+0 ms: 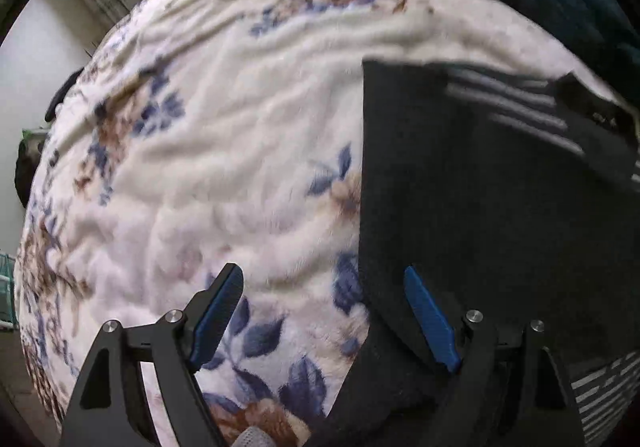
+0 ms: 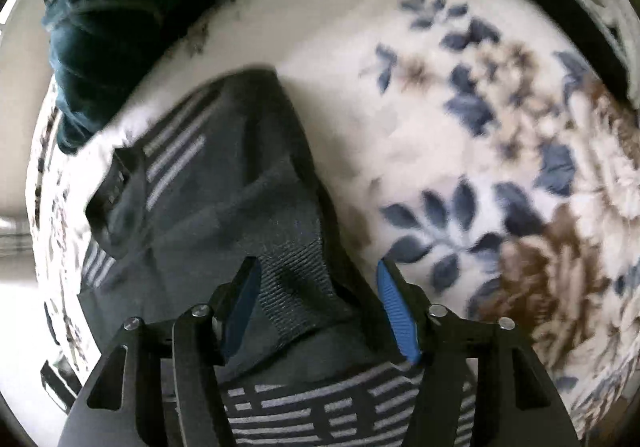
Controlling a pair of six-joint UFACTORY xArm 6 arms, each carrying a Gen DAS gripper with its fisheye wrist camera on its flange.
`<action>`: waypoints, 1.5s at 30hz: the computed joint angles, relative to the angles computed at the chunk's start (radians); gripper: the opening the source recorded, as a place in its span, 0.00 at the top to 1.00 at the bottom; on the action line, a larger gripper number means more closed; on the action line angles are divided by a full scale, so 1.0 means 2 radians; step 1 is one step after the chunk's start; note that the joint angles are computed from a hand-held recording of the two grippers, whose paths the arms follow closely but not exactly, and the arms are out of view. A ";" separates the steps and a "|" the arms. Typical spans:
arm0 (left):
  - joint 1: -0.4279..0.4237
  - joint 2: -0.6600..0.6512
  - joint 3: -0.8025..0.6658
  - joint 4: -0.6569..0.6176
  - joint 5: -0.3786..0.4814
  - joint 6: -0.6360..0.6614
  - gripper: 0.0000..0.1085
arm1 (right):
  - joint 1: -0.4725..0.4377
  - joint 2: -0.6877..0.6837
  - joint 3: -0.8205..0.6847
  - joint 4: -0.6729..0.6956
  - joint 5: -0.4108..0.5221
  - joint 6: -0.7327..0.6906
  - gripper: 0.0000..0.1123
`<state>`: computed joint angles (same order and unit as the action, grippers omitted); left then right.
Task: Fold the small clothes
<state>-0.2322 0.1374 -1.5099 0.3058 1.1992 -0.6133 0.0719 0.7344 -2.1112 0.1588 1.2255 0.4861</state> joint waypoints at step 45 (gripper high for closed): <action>-0.165 -0.118 -0.009 -0.006 0.084 -0.118 0.09 | 0.097 -0.171 0.112 -0.105 0.036 -0.102 0.08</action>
